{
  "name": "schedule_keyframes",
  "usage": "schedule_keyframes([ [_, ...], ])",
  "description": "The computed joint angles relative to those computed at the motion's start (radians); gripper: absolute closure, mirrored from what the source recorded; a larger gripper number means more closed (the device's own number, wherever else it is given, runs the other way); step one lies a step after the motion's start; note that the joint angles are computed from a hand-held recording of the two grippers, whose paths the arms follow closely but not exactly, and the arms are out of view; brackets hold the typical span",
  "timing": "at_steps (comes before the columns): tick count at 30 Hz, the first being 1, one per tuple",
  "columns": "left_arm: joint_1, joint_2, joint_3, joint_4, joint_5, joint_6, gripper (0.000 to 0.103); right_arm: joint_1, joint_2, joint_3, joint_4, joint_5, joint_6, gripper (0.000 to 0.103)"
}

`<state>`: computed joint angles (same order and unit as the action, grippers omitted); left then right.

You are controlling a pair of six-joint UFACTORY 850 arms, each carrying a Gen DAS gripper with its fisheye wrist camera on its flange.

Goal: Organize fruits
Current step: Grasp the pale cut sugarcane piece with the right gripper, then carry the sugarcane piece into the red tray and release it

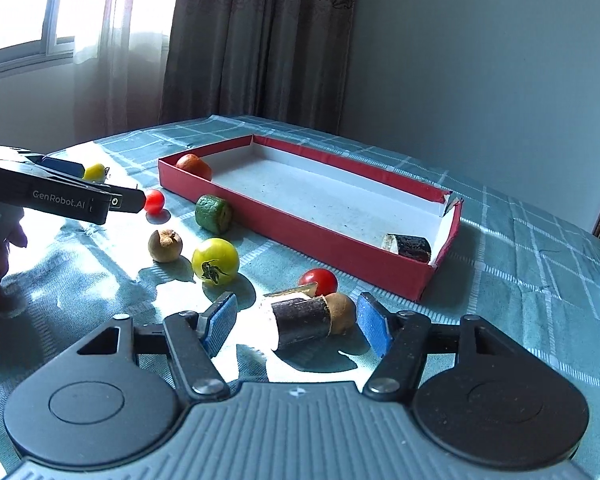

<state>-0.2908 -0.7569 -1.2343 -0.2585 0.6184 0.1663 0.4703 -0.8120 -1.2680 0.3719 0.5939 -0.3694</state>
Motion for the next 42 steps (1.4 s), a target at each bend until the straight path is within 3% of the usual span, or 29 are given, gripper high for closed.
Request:
schedule_keyframes([
  [8, 0.002, -0.003, -0.007, 0.004, -0.011, -0.002, 0.000, 0.006, -0.010, -0.013, 0.042, -0.001, -0.075, 0.061],
  [11, 0.002, -0.003, -0.007, 0.006, -0.012, -0.003, 0.000, 0.015, -0.012, -0.013, 0.081, 0.010, -0.120, 0.061],
  [18, 0.004, -0.004, -0.008, 0.009, -0.018, -0.010, 0.000, 0.071, -0.041, -0.040, 0.302, 0.079, -0.419, 0.065],
  [21, 0.004, -0.004, -0.008, 0.011, -0.019, -0.013, 0.000, 0.081, -0.046, -0.042, 0.331, 0.101, -0.449, 0.067],
  [25, 0.005, -0.003, -0.006, 0.013, -0.018, -0.017, 0.000, 0.084, -0.044, -0.040, 0.347, 0.116, -0.439, 0.068],
  [36, 0.005, -0.006, -0.013, -0.004, -0.032, -0.005, 0.000, 0.061, 0.011, 0.040, 0.182, 0.134, -0.144, 0.068],
  [42, 0.005, -0.007, -0.015, -0.003, -0.035, -0.006, 0.000, 0.040, 0.033, 0.049, 0.162, 0.195, -0.055, 0.068],
])
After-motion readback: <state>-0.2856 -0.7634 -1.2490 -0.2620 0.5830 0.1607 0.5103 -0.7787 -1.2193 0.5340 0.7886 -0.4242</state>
